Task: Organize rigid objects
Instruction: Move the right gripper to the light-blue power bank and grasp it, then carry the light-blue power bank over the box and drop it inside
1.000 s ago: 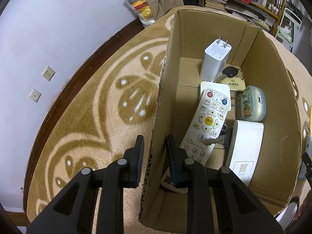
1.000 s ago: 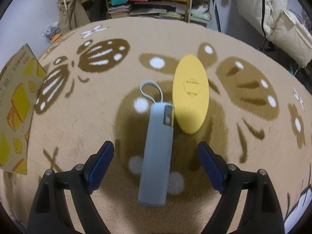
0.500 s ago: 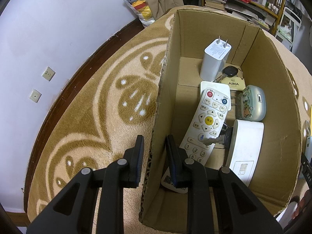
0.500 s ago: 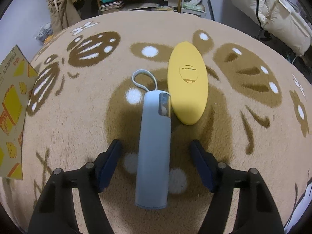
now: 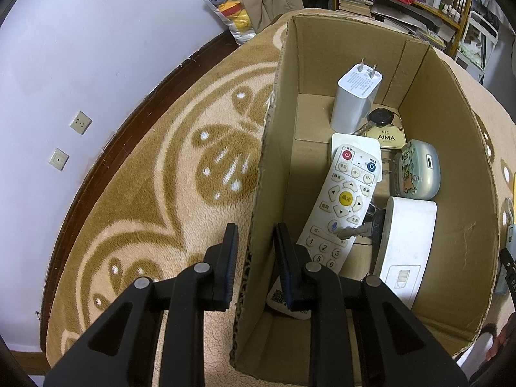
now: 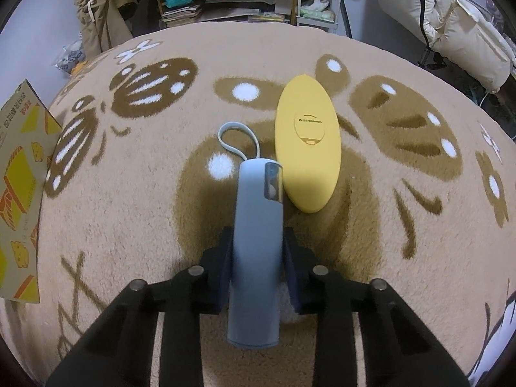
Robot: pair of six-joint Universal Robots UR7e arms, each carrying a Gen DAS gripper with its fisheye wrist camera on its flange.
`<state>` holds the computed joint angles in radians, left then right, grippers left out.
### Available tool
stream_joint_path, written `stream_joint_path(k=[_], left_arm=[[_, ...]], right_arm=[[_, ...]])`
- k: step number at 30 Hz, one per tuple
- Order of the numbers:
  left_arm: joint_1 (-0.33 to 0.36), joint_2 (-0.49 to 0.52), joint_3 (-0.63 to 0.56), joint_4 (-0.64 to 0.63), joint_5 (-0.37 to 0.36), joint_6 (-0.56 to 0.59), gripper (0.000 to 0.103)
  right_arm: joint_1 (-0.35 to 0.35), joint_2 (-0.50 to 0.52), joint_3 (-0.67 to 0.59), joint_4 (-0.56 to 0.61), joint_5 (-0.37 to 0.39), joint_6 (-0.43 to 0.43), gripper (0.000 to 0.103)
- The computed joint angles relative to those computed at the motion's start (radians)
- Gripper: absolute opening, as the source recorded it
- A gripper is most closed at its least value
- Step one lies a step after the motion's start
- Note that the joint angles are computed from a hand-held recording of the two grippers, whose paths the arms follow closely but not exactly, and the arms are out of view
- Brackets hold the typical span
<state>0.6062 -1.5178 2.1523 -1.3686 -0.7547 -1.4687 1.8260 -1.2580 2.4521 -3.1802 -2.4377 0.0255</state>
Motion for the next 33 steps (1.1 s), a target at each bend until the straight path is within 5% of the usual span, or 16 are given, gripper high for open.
stream_joint_path(k=[18, 33], left_arm=[[-0.002, 0.000, -0.001, 0.009, 0.000, -0.003, 0.023], [-0.004, -0.013, 0.002, 0.007, -0.005, -0.001, 0.023]], right_arm=[[-0.006, -0.012, -0.001, -0.025, 0.047, -0.013, 0.029], [0.078, 0.011, -0.048, -0.007, 0.078, -0.044, 0.029]])
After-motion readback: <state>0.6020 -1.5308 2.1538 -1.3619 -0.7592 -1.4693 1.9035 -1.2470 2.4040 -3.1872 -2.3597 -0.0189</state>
